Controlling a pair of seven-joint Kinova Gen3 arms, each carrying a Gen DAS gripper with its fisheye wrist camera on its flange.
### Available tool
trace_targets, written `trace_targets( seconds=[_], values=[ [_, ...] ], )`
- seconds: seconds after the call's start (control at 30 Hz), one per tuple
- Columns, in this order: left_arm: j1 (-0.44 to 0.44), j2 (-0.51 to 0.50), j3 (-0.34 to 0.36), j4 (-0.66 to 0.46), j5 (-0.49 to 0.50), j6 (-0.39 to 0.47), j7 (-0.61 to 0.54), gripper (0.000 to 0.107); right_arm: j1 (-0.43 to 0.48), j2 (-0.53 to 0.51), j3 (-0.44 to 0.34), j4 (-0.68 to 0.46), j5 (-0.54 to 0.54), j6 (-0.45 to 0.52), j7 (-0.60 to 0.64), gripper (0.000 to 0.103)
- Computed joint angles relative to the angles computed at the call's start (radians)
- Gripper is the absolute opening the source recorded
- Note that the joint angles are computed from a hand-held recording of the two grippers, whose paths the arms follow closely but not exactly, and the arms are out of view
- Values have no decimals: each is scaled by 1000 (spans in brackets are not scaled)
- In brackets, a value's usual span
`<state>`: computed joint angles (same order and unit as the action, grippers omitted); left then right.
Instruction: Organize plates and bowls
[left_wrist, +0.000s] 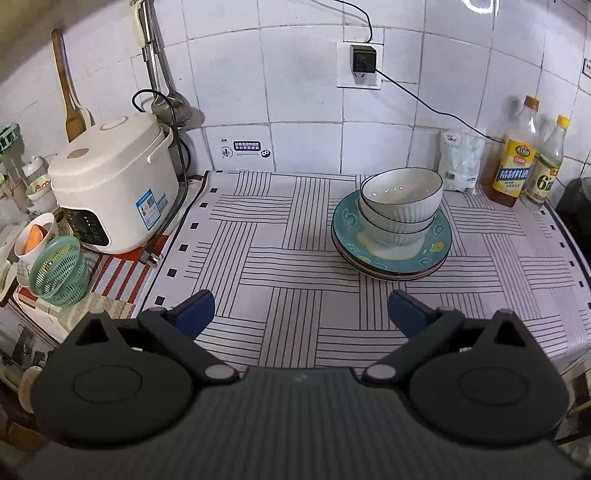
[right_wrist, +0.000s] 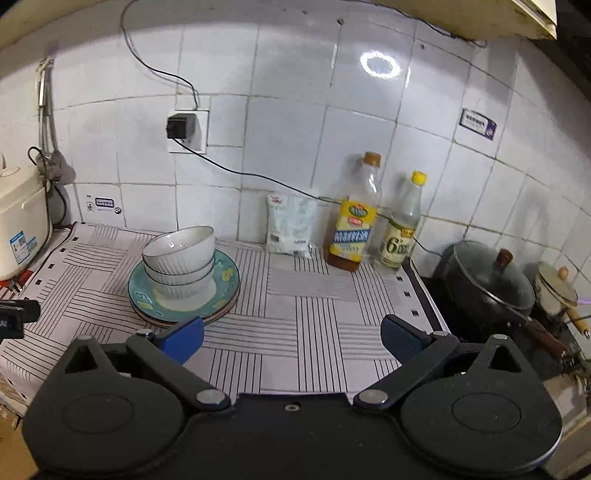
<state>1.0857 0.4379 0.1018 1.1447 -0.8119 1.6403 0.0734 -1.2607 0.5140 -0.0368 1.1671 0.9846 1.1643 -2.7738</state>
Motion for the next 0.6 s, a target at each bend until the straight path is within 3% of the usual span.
trace_targets(
  seconds=[0.6],
  values=[
    [24, 45, -26, -75, 1, 58, -24, 102, 6, -15, -11, -3, -31, 31, 12, 103]
  ],
)
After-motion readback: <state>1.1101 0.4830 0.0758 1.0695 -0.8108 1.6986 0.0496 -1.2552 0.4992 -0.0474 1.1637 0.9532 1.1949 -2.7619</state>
